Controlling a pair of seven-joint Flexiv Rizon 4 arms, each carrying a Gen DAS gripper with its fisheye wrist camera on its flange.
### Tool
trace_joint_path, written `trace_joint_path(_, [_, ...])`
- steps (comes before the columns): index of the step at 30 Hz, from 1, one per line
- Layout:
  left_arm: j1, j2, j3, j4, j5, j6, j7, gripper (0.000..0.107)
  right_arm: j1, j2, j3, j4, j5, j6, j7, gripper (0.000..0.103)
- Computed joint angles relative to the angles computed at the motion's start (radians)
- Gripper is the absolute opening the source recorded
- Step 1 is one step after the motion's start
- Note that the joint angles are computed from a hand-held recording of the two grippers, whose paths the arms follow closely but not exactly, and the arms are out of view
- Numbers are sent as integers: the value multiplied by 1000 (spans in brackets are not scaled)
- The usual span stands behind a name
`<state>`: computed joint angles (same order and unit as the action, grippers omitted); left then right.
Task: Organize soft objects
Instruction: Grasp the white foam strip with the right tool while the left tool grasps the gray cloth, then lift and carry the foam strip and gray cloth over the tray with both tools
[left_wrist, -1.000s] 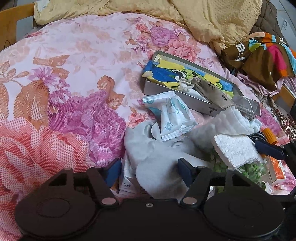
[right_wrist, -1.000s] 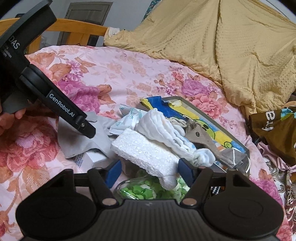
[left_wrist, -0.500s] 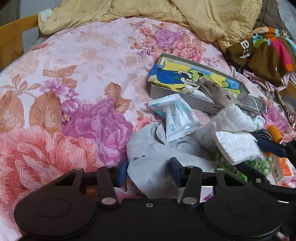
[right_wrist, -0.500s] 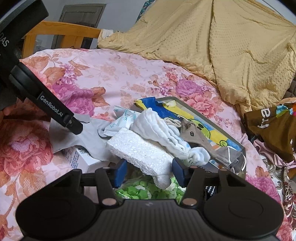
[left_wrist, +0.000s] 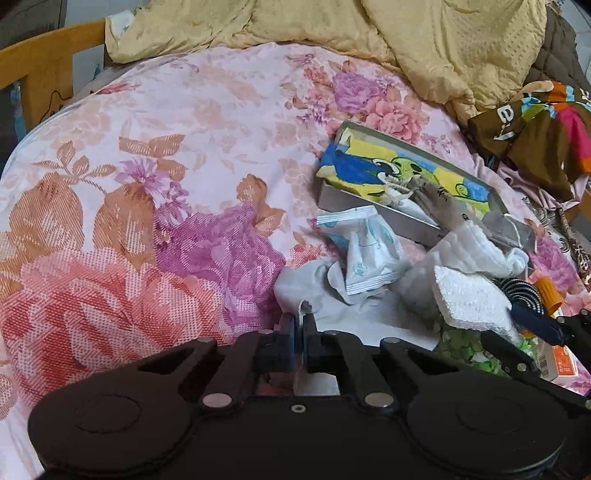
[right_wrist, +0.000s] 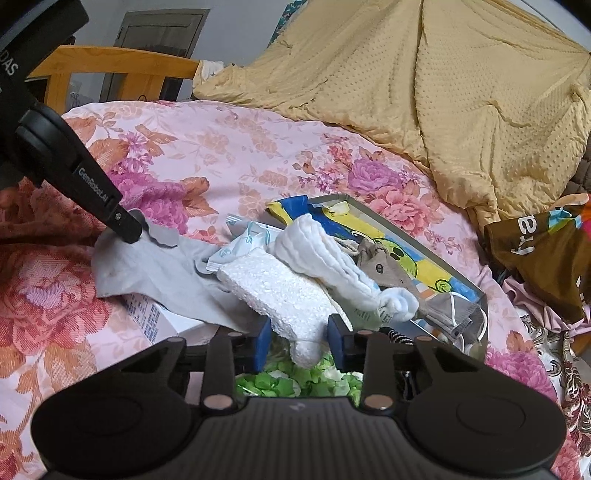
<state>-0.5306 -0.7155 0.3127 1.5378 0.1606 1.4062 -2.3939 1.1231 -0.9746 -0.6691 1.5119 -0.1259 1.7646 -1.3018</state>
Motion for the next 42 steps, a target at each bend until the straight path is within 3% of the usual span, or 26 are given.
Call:
trace_joint_path(5, [5, 5, -20, 21, -8, 76, 24, 1, 8, -3, -9, 5, 7, 10, -9, 31])
trace_joint_path(10, [12, 12, -47, 63, -49, 207, 70, 0, 25, -10, -27, 12, 27, 22, -19, 29])
trace_joint_path(12, [13, 14, -56, 79, -65, 258, 89, 0, 36, -15, -42, 17, 41, 37, -27, 21])
trace_joint_path(14, [8, 16, -60, 90, -81, 297, 109, 0, 56, -23, -65, 25, 64, 49, -37, 21])
trace_joint_path(20, [6, 19, -84, 121, -130, 390, 175, 0, 57, 9, -45, 44, 105, 46, -42, 15])
trace_joint_path(25, [67, 29, -181, 155, -152, 482, 226, 0, 9, 76, 34, 60, 120, 48, -9, 13])
trace_joint_path(29, [98, 32, -238, 172, -174, 528, 267, 0, -94, 159, 185, 75, 104, 25, 44, 13])
trace_joint_path(34, [116, 32, -278, 186, -221, 539, 327, 0, -215, 194, 317, 58, 71, -3, 139, 13])
trace_joint_path(39, [150, 30, -334, 201, -264, 555, 379, 0, -266, 186, 348, 35, 32, -40, 237, 14])
trace_joint_path(42, [166, 26, -362, 206, -289, 563, 415, 0, -244, 176, 304, 43, 10, -33, 285, 13])
